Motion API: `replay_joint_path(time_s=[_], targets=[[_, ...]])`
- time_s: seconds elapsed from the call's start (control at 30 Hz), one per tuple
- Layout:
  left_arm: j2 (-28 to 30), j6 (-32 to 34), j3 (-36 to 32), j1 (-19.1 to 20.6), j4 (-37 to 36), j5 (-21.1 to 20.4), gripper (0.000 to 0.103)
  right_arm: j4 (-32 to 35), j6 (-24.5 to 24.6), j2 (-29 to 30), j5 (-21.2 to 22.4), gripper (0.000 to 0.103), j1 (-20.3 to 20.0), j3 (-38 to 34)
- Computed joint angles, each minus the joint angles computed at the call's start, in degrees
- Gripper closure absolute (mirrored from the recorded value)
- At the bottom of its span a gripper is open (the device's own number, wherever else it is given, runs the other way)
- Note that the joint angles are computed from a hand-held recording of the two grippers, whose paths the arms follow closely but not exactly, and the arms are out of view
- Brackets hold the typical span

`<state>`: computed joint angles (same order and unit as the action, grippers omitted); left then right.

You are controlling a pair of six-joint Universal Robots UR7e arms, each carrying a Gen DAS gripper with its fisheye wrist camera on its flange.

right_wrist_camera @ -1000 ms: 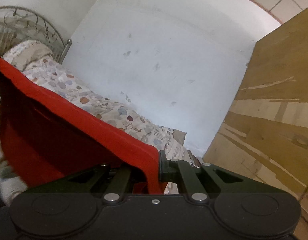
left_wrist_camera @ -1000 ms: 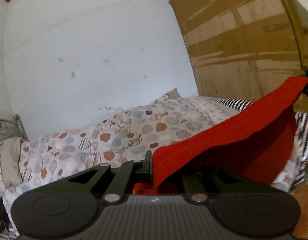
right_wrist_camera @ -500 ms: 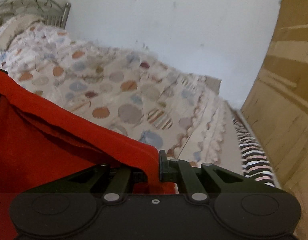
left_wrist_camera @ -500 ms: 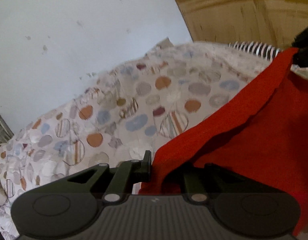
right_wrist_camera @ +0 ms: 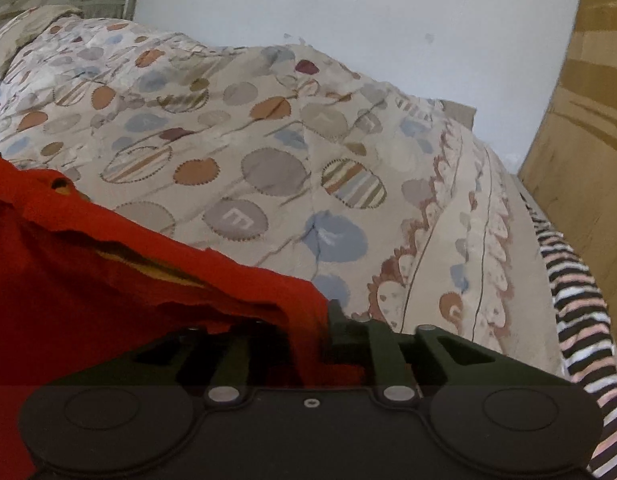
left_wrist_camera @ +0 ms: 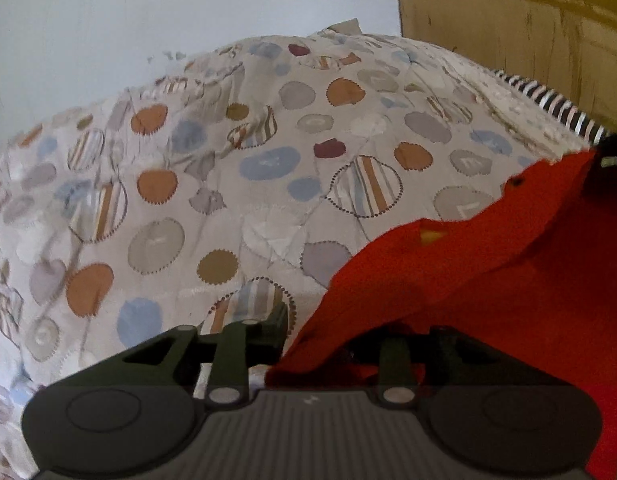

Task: Fold small clothes

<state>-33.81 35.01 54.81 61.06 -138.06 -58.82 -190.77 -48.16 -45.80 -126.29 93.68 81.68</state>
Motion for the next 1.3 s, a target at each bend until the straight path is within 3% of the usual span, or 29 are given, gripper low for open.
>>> replay_joint_path(time_s=[0.13, 0.33, 0.57, 0.63, 0.77, 0.83, 0.97, 1.07, 1.1, 1.13, 1.17, 1.3], targets=[[0.78, -7.52, -5.45, 1.05, 7.38, -3.39, 0.066, 1.09, 4.12, -0.93, 1.12, 0.067, -0.67, 0.56], [1.50, -12.69, -9.34, 1.85, 10.77, -4.88, 0.051, 1.01, 6.70, -2.01, 1.75, 0.048, -0.89, 0.75], [1.66, -16.09, -9.09, 2.00, 2.85, -1.10, 0.014, 0.18, 8.48, -2.71, 0.74, 0.044, -1.47, 1.72], [1.35, -17.84, -9.11, 2.19, 2.44, -0.85, 0.013, -1.24, 8.62, -2.88, 1.08, 0.039, -1.70, 2.64], [-1.82, -17.76, -2.76, 2.13, -3.15, -1.72, 0.003, -2.90, 11.54, -4.59, 4.74, 0.031, -2.54, 5.19], [-4.33, -16.92, 2.82, 2.14, -7.46, -3.49, 0.001, -3.50, 13.24, -5.66, 8.03, 0.019, -3.16, 6.44], [-8.15, -15.33, 12.27, 1.88, -13.05, -4.78, 0.001, -2.41, 13.82, -6.18, 11.61, 0.016, -3.47, 6.42], [-9.69, -12.43, 17.72, 1.43, -18.29, -3.79, 0.001, 2.46, 12.89, -5.74, 11.49, 0.023, -3.05, 4.63], [-9.98, -11.49, 19.04, 1.25, -19.83, -3.29, 0.001, 5.19, 12.74, -5.40, 10.39, 0.033, -2.79, 3.58], [-10.04, -10.72, 19.91, 1.11, -21.02, -2.57, 0.001, 7.16, 12.67, -4.98, 9.21, 0.060, -2.58, 2.72], [-10.10, -10.58, 20.42, 1.03, -21.39, -2.09, 0.001, 7.67, 12.48, -4.38, 8.10, 0.079, -2.41, 2.09], [-10.73, -12.10, 21.07, 1.30, -20.54, -3.08, 0.001, -0.20, 9.69, -3.67, 6.91, 0.101, -1.71, 3.96]])
